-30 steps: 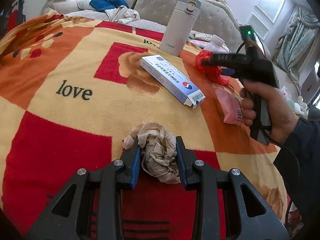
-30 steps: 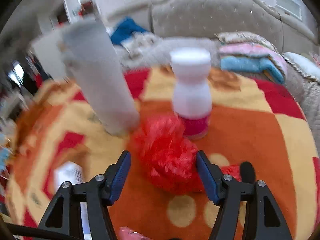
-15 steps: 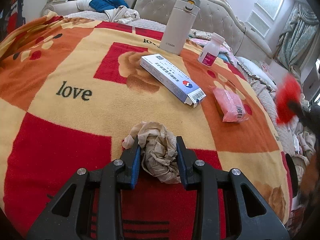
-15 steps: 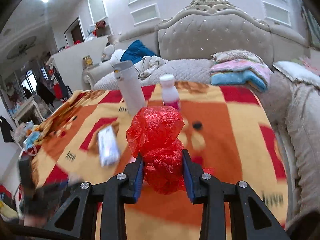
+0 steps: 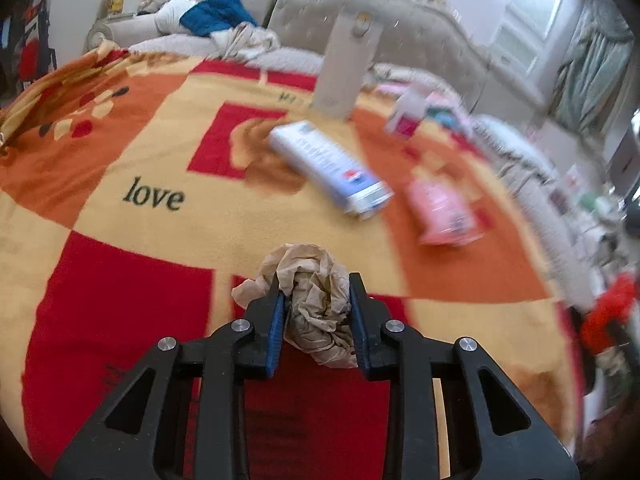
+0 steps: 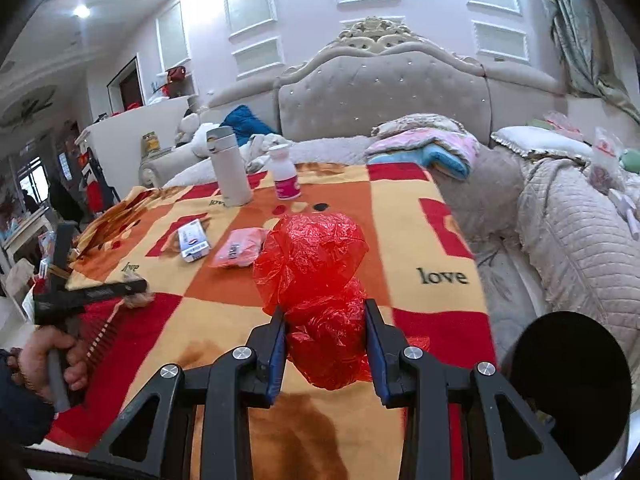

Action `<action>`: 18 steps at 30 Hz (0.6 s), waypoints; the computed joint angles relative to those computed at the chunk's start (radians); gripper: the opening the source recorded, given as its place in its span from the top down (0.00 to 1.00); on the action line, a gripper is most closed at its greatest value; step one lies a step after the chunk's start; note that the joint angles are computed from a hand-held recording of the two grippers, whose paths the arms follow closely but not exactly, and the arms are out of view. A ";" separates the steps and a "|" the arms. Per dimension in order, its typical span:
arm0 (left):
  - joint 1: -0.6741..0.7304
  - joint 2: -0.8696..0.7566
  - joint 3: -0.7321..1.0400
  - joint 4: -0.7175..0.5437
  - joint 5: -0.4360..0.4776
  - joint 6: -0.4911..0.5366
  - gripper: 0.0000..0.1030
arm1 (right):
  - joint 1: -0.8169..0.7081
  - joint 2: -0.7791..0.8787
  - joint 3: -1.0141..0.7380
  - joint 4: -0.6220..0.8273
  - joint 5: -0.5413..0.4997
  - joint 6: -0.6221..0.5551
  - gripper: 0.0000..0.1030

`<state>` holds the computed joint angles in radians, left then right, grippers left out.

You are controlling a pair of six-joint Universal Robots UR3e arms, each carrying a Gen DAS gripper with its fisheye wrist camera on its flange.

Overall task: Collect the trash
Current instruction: 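Lift beige tissue and red bag off the blanket toward the bin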

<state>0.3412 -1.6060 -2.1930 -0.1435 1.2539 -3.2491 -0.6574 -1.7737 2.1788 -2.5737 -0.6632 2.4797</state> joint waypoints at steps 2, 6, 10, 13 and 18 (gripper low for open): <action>-0.036 0.051 -0.009 -0.004 0.021 -0.007 0.74 | -0.025 -0.026 0.016 0.014 0.010 -0.030 0.68; -0.153 0.096 0.044 -0.086 0.144 -0.070 0.74 | -0.091 -0.062 0.024 0.107 0.052 -0.097 0.67; -0.278 0.076 0.111 -0.131 0.302 -0.128 0.74 | -0.135 -0.073 0.015 0.181 0.076 -0.131 0.67; -0.345 0.057 0.151 -0.163 0.375 -0.151 0.74 | -0.168 -0.103 0.025 0.225 0.081 -0.171 0.67; -0.447 0.005 0.205 -0.171 0.491 -0.163 0.74 | -0.206 -0.114 0.029 0.251 0.088 -0.190 0.67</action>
<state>-0.1059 -1.6010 -1.9876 -0.3147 1.7453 -3.4123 -0.8631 -1.8873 2.2079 -2.3228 -0.5751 2.2894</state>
